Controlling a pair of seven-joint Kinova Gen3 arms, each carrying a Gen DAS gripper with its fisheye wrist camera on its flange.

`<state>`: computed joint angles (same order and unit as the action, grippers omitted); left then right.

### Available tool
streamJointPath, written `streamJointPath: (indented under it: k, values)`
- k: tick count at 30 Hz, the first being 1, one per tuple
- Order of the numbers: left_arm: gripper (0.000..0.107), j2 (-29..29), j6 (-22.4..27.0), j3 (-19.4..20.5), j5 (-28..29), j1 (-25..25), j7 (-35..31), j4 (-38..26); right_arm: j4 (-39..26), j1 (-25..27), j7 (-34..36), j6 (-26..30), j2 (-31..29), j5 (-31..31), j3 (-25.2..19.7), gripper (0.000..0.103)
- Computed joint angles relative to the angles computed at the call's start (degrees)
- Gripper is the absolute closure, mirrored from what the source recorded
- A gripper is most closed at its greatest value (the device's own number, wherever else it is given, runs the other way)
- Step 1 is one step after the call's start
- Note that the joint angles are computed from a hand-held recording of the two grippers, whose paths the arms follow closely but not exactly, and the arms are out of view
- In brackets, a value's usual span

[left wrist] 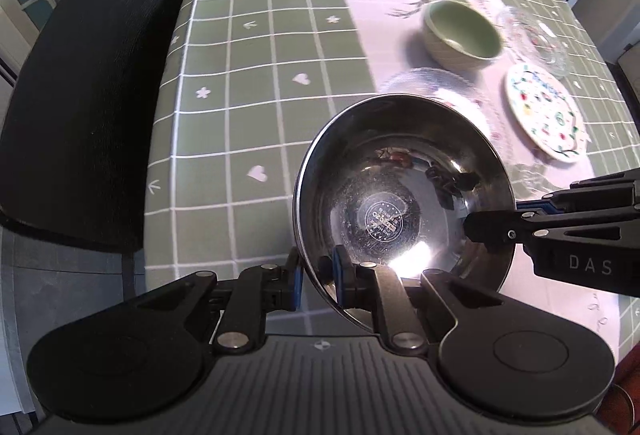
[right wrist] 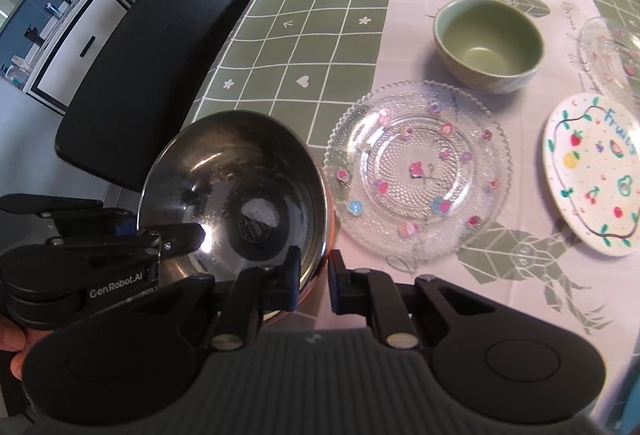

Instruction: Organize plates and bowls

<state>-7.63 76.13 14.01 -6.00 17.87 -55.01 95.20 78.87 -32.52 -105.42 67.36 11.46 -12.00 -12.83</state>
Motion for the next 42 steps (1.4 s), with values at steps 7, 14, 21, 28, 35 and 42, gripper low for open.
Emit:
streamJointPath:
  k: [7,14,21,28,35,42]
  values:
    - [0.091,1.78,1.72,5.75,-3.29,5.19,7.77,-4.59,5.57,4.47,7.25,2.02,-8.31,-2.21,1.19,0.092]
    - [0.090,6.55,4.67,8.71,-7.04,13.72,13.41,-11.60,10.53,10.35,14.46,5.70,-16.86,-6.24,4.83,0.092]
    - [0.089,12.53,6.77,8.31,-9.69,22.60,14.69,-20.05,12.59,15.61,19.67,10.00,-23.40,-8.03,9.40,0.092]
    - [0.089,19.04,7.77,6.19,-12.27,30.34,12.91,-29.99,11.59,20.77,24.30,14.09,-28.05,-7.61,14.53,0.092]
    - [0.089,25.27,6.67,2.93,-11.72,35.62,9.75,-38.21,10.68,25.52,27.93,16.05,-29.71,-6.27,19.09,0.094]
    - [0.089,30.80,6.15,-0.72,-7.77,37.59,5.54,-45.21,10.42,29.22,29.90,15.74,-29.08,-4.95,21.33,0.095]
